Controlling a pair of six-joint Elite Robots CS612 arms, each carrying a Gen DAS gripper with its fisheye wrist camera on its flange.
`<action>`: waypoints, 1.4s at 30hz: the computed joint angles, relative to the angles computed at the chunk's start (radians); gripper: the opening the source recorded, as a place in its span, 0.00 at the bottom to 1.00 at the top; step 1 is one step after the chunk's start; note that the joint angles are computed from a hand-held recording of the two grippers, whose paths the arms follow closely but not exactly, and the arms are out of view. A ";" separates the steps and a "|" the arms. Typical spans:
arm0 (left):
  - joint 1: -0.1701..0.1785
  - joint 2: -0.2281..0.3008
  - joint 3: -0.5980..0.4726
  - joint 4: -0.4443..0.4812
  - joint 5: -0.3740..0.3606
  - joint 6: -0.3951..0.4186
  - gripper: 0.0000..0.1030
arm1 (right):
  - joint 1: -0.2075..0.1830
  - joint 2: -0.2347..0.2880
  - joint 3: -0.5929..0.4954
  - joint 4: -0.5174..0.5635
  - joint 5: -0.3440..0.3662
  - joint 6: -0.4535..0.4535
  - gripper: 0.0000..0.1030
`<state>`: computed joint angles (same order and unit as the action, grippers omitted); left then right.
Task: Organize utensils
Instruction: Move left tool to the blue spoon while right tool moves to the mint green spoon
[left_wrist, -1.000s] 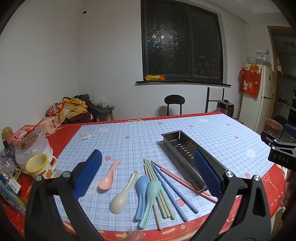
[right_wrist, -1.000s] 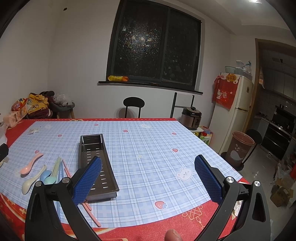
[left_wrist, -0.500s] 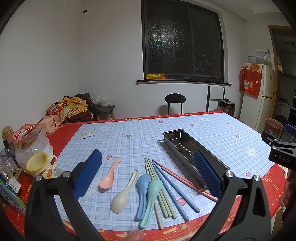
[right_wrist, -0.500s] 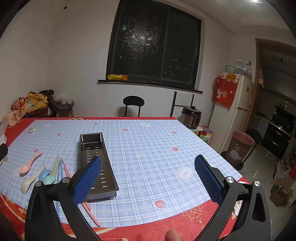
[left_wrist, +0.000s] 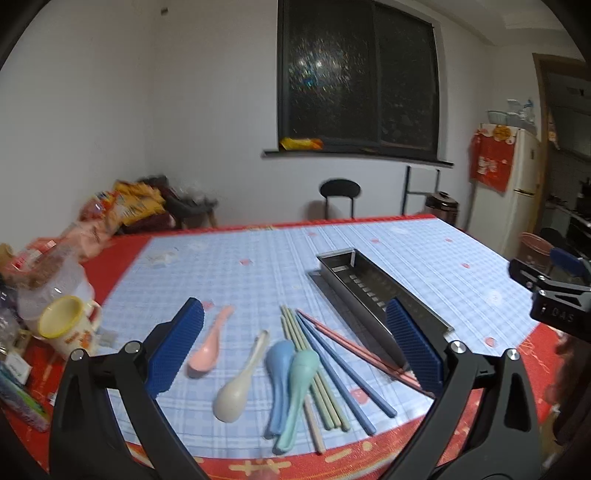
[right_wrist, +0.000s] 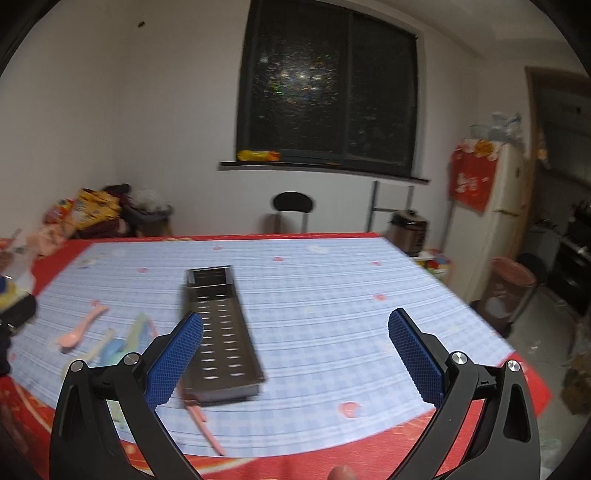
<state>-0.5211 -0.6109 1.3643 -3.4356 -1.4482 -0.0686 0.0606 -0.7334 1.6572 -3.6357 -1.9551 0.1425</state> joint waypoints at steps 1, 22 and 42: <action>0.006 0.000 -0.004 0.020 -0.017 -0.011 0.95 | -0.003 0.002 -0.004 0.009 0.026 0.006 0.95; 0.116 0.043 -0.039 0.116 -0.027 -0.044 0.95 | 0.008 0.119 -0.235 0.392 0.592 -0.170 0.95; 0.131 0.098 -0.155 0.165 -0.036 0.048 0.94 | 0.024 0.168 -0.303 0.501 0.655 -0.138 0.76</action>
<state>-0.3903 -0.5125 1.2091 -3.2702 -1.4843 -0.0201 0.0841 -0.5657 1.3540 -3.1342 -1.3000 0.0048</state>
